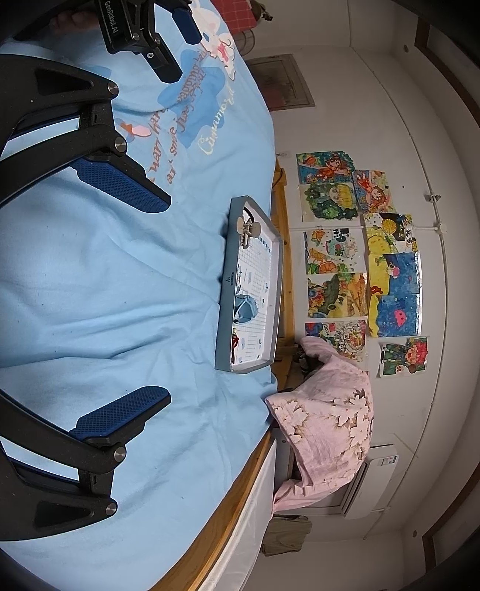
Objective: Organize jewelry
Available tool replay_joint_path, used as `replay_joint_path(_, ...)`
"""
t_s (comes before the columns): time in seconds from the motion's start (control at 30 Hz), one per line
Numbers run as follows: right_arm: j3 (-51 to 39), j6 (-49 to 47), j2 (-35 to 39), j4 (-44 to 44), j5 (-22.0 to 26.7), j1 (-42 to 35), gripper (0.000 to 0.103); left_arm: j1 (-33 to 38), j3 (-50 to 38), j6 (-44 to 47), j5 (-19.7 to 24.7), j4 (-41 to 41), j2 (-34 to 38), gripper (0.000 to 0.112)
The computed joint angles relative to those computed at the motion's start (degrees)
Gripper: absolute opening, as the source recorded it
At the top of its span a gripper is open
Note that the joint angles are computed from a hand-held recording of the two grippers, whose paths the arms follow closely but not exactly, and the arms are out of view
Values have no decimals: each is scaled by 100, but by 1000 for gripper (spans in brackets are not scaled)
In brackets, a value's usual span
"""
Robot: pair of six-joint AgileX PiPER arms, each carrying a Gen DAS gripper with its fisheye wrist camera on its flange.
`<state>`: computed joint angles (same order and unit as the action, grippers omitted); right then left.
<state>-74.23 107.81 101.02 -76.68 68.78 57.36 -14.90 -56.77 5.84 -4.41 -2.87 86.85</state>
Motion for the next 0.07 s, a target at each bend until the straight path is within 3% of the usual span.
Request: replay_joint_path(0.07, -8, 6, 13, 16, -13, -3, 92, -7, -7, -102, 10, 102, 36, 103)
